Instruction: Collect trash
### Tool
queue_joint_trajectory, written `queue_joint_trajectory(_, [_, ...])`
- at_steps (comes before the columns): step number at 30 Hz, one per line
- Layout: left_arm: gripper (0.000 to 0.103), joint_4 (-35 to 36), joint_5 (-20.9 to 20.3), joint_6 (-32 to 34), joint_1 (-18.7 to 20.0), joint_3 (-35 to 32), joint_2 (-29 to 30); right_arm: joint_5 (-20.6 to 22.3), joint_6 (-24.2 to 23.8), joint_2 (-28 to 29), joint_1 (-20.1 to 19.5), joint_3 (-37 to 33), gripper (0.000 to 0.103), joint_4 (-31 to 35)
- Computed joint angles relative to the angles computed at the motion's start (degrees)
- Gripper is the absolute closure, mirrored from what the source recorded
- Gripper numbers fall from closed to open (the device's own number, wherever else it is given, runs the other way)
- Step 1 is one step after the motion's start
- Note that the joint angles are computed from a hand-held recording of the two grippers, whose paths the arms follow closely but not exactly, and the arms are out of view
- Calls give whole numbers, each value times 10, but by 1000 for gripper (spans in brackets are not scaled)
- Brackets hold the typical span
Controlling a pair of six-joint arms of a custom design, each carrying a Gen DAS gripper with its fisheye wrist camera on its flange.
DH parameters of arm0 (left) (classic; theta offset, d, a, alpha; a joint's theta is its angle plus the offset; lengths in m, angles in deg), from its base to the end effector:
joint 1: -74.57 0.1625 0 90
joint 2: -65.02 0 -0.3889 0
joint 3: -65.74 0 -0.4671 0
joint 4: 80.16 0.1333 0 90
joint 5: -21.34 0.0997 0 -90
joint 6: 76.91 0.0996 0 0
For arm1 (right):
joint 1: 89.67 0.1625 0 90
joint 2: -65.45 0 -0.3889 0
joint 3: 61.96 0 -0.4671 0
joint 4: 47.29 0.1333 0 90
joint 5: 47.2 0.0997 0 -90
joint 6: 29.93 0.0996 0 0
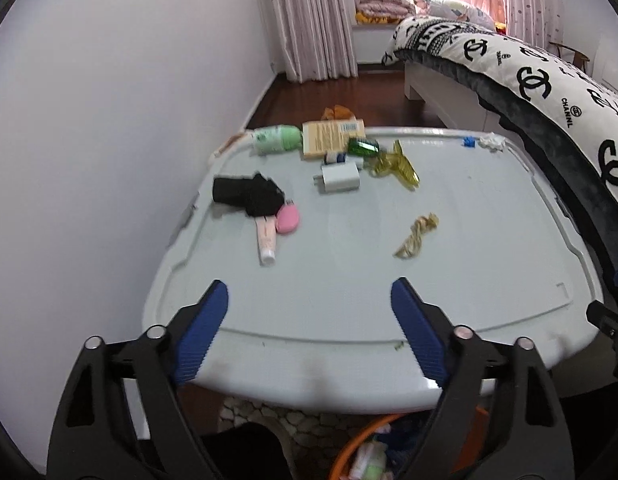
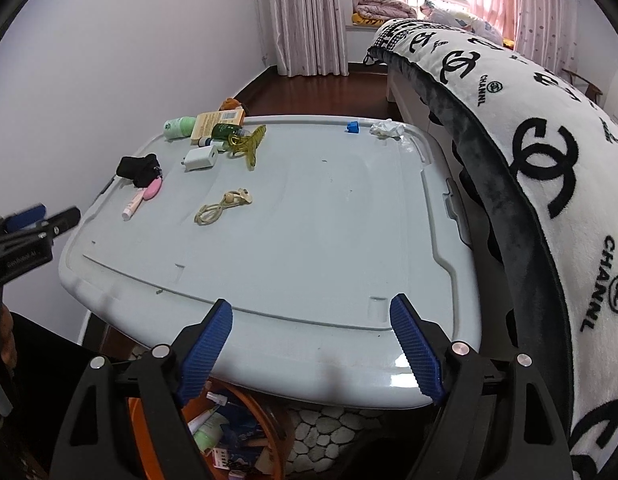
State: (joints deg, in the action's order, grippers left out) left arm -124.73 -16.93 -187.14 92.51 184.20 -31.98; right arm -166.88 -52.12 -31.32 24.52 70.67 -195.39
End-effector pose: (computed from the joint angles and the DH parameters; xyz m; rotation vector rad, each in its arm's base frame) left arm -0.2866 -0.3151 0.2617 -0.0444 1.9157 -0.9087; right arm 0.2642 -0.3831 0.2327 0.8942 -2.4293 0.5200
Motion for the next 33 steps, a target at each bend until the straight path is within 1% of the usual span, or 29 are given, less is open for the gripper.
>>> queue_joint_trajectory(3, [19, 1, 22, 3, -3, 1, 3, 4, 0, 1, -7, 0, 23, -1])
queue_joint_trajectory(7, [16, -7, 39, 8, -2, 2, 4, 7, 0, -1, -13, 2, 23, -10])
queue_joint_trajectory(11, [16, -47, 64, 35, 2, 6, 0, 11, -4, -3, -15, -4, 22, -22])
queue_joint_trajectory(12, [16, -64, 72, 50, 6, 5, 1, 10, -9, 0, -14, -9, 21, -27])
queue_joint_trajectory(13, [16, -95, 86, 82, 14, 3, 4, 7, -15, 8, -11, -16, 21, -36])
queue_joint_trajectory(15, [16, -138, 113, 127, 29, -10, 18, 5, -33, 35, -2, -43, 19, -71])
queue_joint_trajectory(16, [16, -153, 127, 142, 35, -15, 25, 6, -40, 45, 1, -54, 15, -89])
queue_joint_trajectory(17, [16, -176, 145, 162, 42, -22, 34, 6, -52, 65, 7, -69, 14, -125])
queue_joint_trajectory(19, [16, -223, 170, 198, 55, -29, 45, 5, -78, 100, 16, -93, 5, -198])
queue_joint_trajectory(20, [16, -255, 180, 224, 61, -30, 49, 3, -90, 123, 19, -105, 6, -242])
queue_joint_trajectory(21, [16, -270, 187, 235, 66, -31, 52, 4, -95, 137, 20, -112, 6, -271])
queue_joint_trajectory(23, [16, -280, 193, 236, 69, -30, 53, 18, -100, 153, 13, -110, 6, -330])
queue_joint_trajectory(24, [16, -284, 196, 232, 73, -26, 51, 18, -102, 157, 10, -105, 6, -350])
queue_joint_trajectory(26, [16, -291, 198, 233, 79, -24, 49, 11, -103, 165, 4, -103, 6, -365])
queue_joint_trajectory(28, [16, -278, 192, 223, 86, -30, 52, 0, -106, 174, 3, -108, 6, -369])
queue_joint_trajectory(33, [16, -218, 196, 171, 87, -38, 51, -14, -148, 183, 8, -101, 6, -412])
